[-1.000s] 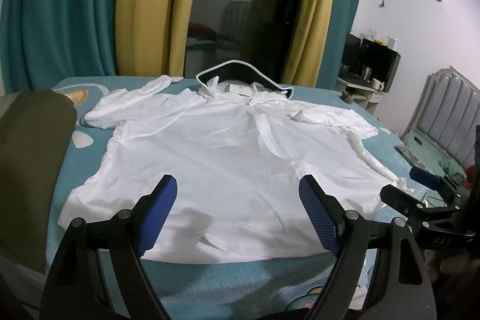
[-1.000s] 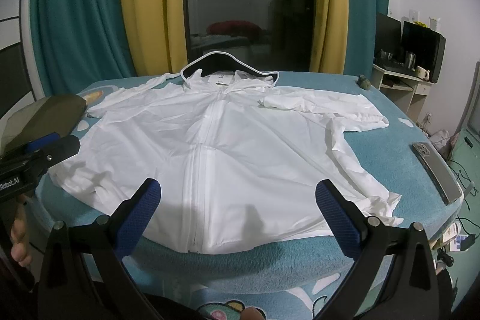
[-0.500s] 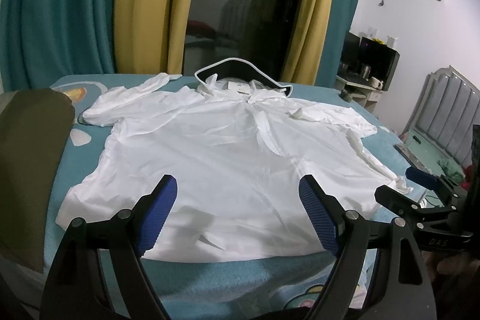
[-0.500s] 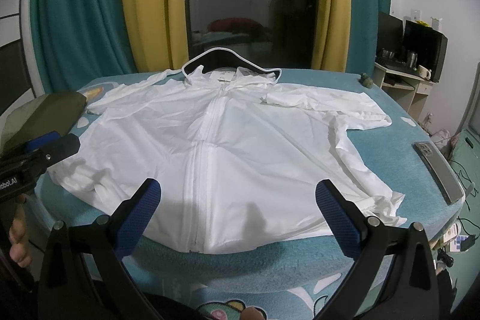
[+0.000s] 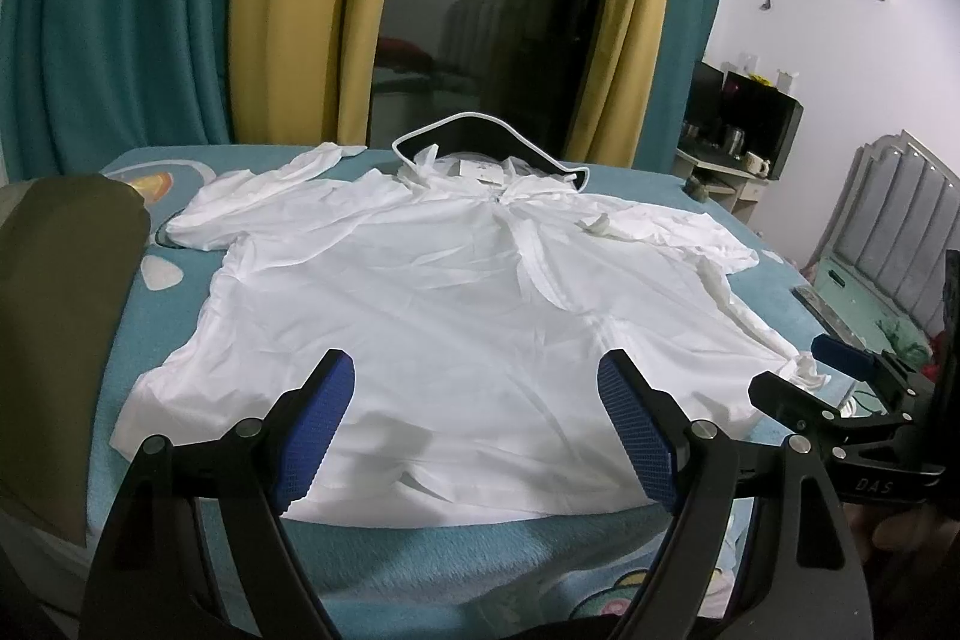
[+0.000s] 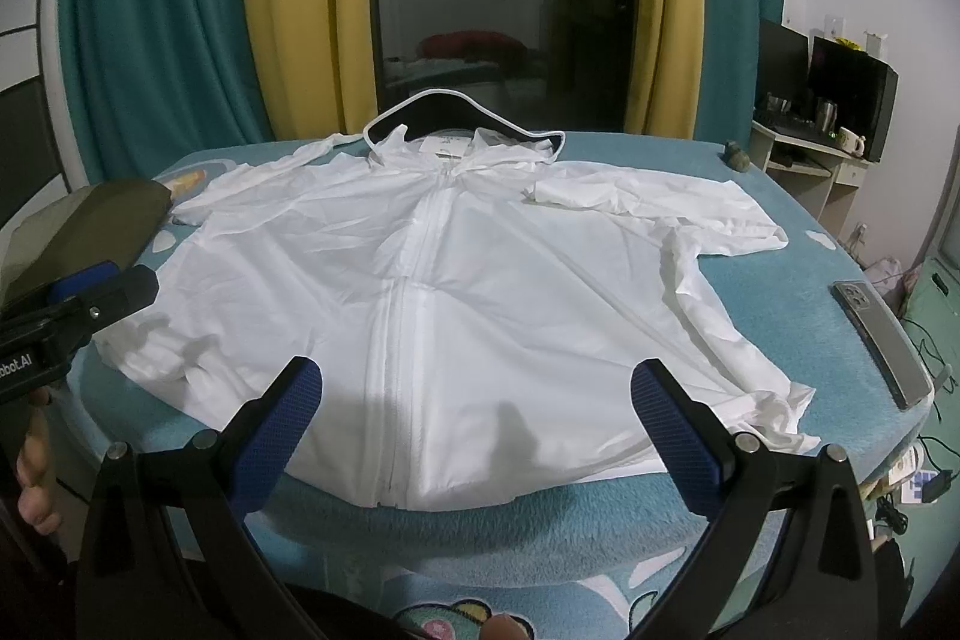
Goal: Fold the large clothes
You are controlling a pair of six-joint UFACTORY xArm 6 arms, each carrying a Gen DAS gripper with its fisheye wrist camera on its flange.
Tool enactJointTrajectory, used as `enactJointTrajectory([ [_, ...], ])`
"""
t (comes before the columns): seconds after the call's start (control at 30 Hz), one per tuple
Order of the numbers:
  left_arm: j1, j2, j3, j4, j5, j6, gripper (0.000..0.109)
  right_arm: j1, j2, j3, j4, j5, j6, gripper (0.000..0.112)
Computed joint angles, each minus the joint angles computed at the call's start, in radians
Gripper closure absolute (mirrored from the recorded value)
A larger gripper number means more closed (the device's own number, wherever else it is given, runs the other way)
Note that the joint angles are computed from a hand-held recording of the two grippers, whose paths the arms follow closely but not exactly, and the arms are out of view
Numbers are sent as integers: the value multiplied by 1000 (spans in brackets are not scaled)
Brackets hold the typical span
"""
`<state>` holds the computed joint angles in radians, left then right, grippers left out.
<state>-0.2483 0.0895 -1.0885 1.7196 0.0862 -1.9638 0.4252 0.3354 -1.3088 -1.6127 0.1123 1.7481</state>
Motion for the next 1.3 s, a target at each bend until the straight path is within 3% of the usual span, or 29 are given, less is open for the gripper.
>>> enactJointTrajectory([
  [0.23,4,-7,1,63,-13,-69,22,1,3,-2,9,2,-8,11],
  [0.43,7,-2,4,-88,3,87,22,0,2,-3,15,0,-16,11],
  [1.03,43,28,-18,-195,-67,203,22,-12,21,-14,75,-10,-77,11],
  [1.13,53,54,-31,-290,-77,303,22,-22,35,-30,105,-16,-121,11],
  [1.3,55,125,-65,-644,-64,667,22,-59,89,-92,226,-23,-298,11],
])
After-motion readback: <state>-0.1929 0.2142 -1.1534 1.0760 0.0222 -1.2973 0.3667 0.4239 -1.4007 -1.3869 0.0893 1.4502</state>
